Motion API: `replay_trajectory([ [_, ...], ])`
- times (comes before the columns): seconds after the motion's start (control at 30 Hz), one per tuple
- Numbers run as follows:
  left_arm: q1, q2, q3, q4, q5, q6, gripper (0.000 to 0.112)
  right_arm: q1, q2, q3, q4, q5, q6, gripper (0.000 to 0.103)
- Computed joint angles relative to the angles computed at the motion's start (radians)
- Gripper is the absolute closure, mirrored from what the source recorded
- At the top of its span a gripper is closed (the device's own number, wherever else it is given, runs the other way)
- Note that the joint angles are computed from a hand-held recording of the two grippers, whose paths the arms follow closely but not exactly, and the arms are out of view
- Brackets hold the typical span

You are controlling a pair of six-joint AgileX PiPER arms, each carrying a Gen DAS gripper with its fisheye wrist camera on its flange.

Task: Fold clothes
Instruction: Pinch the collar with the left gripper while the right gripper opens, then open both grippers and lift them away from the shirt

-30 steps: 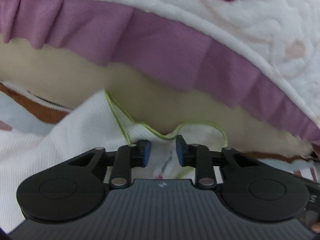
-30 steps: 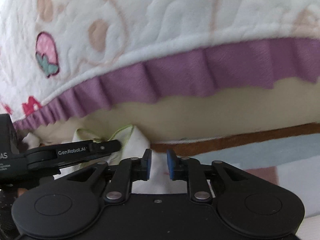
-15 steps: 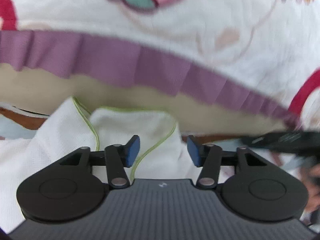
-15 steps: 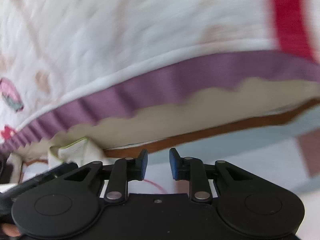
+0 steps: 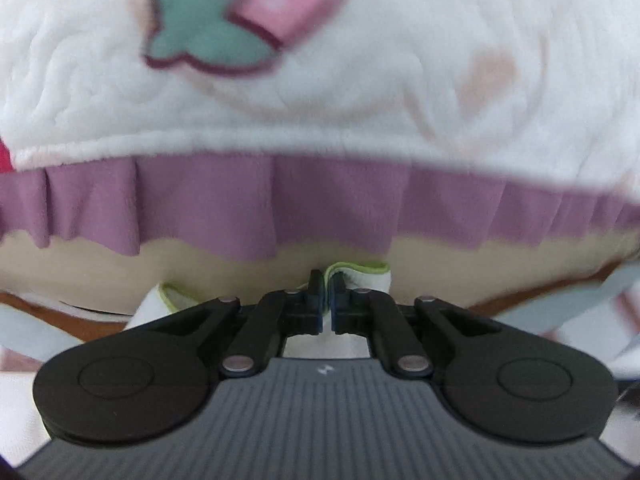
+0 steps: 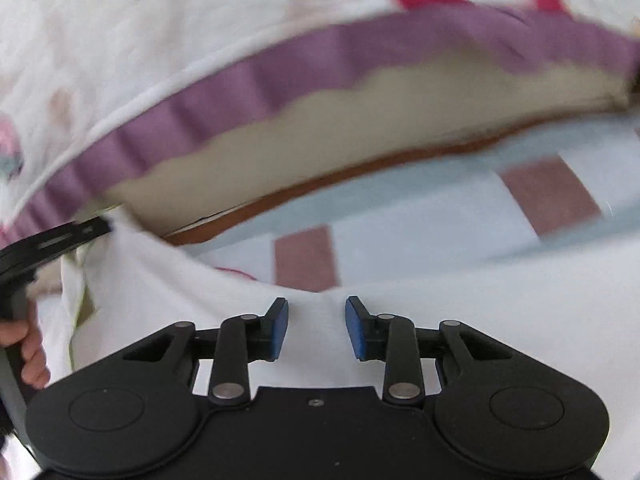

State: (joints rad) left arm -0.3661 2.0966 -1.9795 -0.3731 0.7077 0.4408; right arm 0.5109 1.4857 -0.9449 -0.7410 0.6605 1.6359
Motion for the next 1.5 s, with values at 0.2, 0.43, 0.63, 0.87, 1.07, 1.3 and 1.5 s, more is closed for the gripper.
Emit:
replay_trajectory([
  [0.2, -0.016, -0.044, 0.073, 0.094, -0.047, -0.095, 0.095, -0.039, 0.056, -0.015, -0.095, 0.049, 0.016, 0.064],
  [0.43, 0.16, -0.254, 0.248, -0.232, -0.024, 0.05, 0.059, -0.038, 0.035, 0.0, -0.177, -0.025, 0.021, 0.061],
  [0.63, 0.265, -0.315, 0.37, -0.053, 0.024, 0.128, 0.061, 0.049, 0.068, -0.055, -0.224, 0.006, -0.065, 0.059],
  [0.87, 0.379, -0.423, 0.516, 0.066, 0.083, -0.19, 0.06, 0.106, 0.052, 0.02, -0.298, 0.061, 0.048, 0.057],
  [1.07, 0.278, -0.416, 0.491, 0.134, 0.05, -0.376, 0.06, 0.028, 0.099, 0.003, -0.287, 0.206, 0.135, 0.055],
  [1.3, 0.152, -0.548, 0.477, 0.259, 0.089, -0.466, 0.059, -0.035, 0.074, -0.015, -0.22, 0.19, 0.338, 0.054],
  [1.5, 0.265, -0.951, 0.586, 0.37, 0.353, -0.515, 0.059, 0.229, 0.004, 0.007, -0.395, 0.183, 0.423, 0.045],
])
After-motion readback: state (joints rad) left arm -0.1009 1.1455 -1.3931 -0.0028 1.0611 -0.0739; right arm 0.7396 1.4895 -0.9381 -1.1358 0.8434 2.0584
